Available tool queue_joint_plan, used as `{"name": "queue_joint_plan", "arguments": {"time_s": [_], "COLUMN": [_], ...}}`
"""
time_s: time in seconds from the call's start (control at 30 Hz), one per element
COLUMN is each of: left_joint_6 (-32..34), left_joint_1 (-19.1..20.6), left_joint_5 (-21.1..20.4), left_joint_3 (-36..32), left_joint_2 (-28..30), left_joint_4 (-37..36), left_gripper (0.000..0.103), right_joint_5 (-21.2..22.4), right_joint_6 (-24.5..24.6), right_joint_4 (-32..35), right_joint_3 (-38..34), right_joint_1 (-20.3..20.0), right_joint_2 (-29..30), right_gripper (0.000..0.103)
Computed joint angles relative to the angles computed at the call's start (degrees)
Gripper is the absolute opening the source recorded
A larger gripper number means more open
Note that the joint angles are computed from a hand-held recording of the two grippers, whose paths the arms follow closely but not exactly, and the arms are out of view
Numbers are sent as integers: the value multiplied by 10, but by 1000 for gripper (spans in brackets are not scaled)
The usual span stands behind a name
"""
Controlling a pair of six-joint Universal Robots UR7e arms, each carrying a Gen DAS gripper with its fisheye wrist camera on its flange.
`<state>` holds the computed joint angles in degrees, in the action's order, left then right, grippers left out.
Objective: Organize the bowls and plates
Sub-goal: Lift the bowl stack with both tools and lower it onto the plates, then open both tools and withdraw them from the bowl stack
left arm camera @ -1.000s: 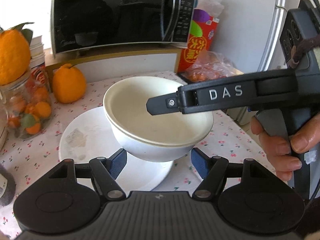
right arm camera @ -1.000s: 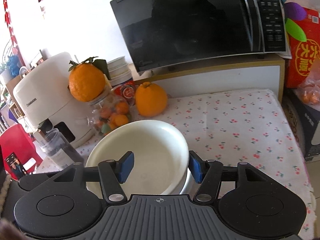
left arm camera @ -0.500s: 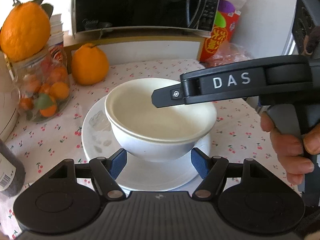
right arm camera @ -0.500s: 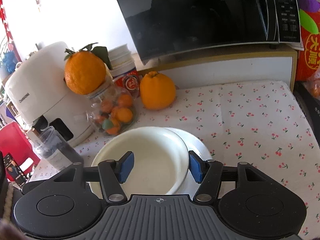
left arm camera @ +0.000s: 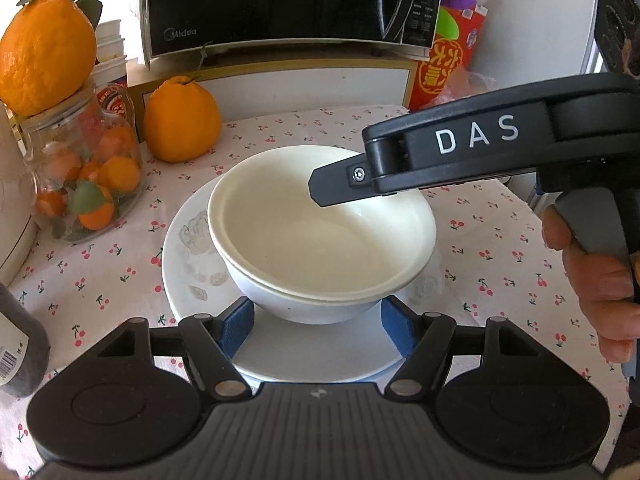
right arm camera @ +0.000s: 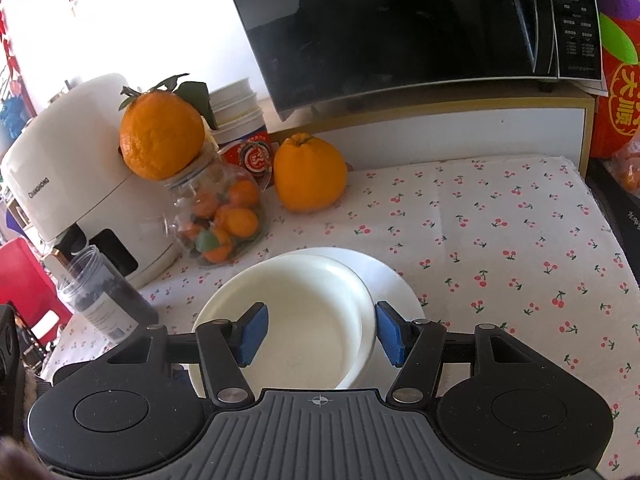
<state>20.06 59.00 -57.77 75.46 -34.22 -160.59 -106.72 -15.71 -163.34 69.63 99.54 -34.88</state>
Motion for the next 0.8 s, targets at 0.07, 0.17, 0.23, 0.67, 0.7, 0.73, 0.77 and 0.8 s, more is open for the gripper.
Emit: {"name": "queue_joint_plan", "arguments": {"time_s": [0.07,0.17,0.23,0.67,0.7,0.73,0.77,0.8], "left_joint_6": [4,11,15,24,25,26,27,27], "left_joint_1": [-1,-1,-1,-10,-10,-11,-12,-13], "left_joint_5": [3,7,8,22,21,20,20,20], "left_joint_3": [0,-2,-2,5,8,13,16,20], "left_joint_2": [2,4,5,-2,-4,-7,-10,-12], "left_joint_4": [-4,-9,-13,-29,-30,-32,-34,-36], "left_gripper": [67,68,68,97,97,98,99,99], "right_joint_5": [-3,-4,-4,-9,-9,-10,-11,-13], "right_joint_6": [-1,0,2,22,22,23,25,27], "right_joint_4": [-1,-3,-3,-20,-24,-27,-30,-34], "right_joint_3": [-1,-3,-3,13,16,20,23,28], "right_joint_1": [0,0,0,-2,-3,-3,-4,-4], "right_joint_2": [2,3,3,-10,-12,-16,-18,-22], "right_gripper": [58,59,59,79,81,81,82,83]}}
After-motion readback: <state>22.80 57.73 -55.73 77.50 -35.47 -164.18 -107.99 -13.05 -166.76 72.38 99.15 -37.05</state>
